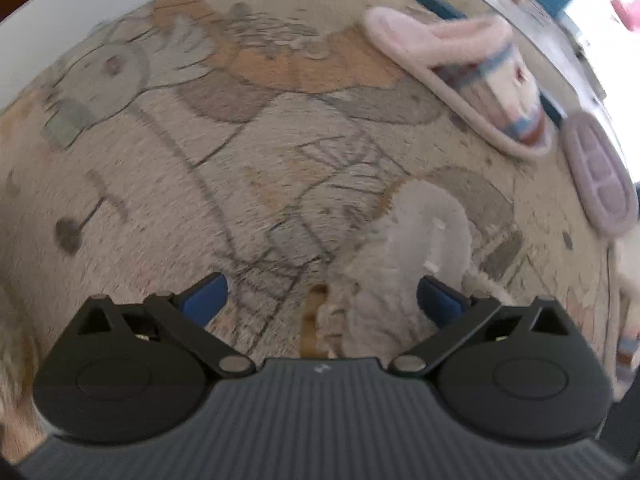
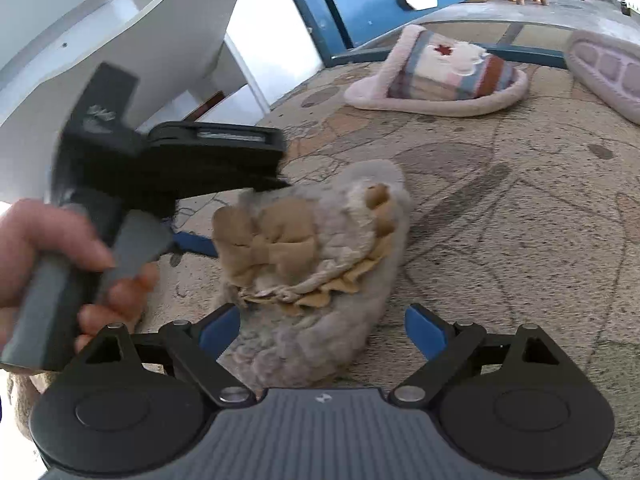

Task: Organize scattered shoes
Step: 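Grasp a grey bow slipper with the right gripper while the left grasps its mate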

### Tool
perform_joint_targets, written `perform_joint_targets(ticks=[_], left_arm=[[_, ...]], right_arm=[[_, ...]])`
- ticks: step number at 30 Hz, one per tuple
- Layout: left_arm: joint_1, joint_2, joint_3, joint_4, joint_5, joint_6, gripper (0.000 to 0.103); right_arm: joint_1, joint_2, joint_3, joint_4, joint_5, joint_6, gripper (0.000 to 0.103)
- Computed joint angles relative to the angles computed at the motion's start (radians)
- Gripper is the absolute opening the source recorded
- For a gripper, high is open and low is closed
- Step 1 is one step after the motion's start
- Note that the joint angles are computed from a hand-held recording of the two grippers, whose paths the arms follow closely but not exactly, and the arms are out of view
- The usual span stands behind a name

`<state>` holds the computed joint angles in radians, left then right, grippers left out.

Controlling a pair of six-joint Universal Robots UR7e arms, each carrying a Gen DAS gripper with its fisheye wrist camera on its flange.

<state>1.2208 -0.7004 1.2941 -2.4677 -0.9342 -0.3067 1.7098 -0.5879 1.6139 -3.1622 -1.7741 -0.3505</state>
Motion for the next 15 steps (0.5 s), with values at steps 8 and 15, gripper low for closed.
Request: perform_joint_targets(ticks=[8,15], left_arm=[[0.001,-0.01,0.015,-0.022,-0.069,0.05,0.028],[-0.008,-0.07,0.091,-0.045,-0.042,-0.032,0.021]], right_arm=[[0.0,0.039,-0.026,-0.044,-0.043,-0.002,0.054],[-0.014,0.031,-0.031,-0.053,-0.007,-0.015,0.03]])
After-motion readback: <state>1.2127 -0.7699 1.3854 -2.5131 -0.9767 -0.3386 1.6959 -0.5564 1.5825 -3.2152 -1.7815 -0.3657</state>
